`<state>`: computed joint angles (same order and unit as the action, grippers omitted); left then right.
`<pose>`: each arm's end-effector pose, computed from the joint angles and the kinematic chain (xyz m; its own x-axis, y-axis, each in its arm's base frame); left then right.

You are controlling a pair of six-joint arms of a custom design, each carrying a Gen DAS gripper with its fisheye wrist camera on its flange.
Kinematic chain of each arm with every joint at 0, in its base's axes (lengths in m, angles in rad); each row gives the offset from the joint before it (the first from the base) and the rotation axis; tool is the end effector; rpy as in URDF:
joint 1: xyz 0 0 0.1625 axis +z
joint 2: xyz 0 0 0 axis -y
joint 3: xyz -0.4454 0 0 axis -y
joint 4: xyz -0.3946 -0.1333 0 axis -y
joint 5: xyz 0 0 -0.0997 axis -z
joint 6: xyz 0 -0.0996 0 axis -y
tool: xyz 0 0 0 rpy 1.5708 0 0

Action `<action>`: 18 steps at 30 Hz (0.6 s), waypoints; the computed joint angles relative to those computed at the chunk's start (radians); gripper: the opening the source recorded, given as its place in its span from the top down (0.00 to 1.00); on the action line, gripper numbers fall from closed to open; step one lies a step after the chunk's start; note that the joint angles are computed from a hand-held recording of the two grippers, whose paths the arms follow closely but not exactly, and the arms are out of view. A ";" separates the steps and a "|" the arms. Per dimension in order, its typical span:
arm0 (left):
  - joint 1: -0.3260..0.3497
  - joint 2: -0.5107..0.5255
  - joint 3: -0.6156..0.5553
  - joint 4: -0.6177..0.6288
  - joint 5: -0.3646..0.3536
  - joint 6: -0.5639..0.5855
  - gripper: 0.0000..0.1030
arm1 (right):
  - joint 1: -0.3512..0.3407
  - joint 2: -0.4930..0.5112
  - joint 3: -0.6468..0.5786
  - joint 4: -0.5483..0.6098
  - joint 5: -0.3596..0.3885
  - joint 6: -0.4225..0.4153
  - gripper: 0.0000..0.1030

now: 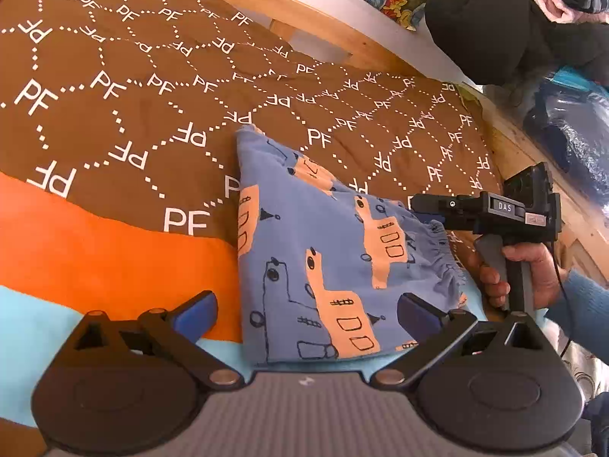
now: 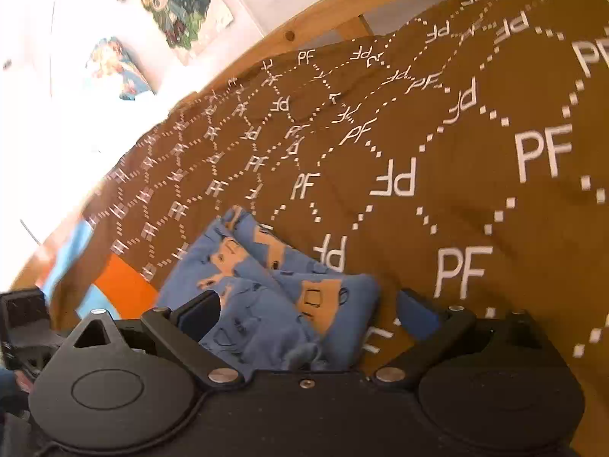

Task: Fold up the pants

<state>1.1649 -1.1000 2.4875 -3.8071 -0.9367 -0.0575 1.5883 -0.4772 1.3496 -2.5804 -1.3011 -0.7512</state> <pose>0.0187 -0.4435 0.1932 -0.9292 -0.1252 -0.3478 0.2079 0.6010 -0.7718 0.1731 -0.7583 -0.0166 -0.6920 -0.7150 -0.0996 -0.6700 0.6875 -0.2801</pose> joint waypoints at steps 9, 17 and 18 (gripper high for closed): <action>0.002 -0.017 0.001 0.037 -0.037 -0.028 0.11 | 0.008 0.013 -0.008 -0.064 -0.069 0.138 0.71; -0.027 -0.038 -0.017 0.170 0.085 -0.152 0.37 | 0.017 0.011 0.075 -0.242 -0.121 0.103 0.82; -0.032 -0.042 -0.021 0.192 0.100 -0.163 0.39 | 0.016 0.012 0.085 -0.264 -0.120 0.095 0.82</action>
<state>1.1332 -1.1418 2.4670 -3.6148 -0.8368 -0.2210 1.6043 -0.4657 1.4343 -2.8448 -1.4215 -0.6558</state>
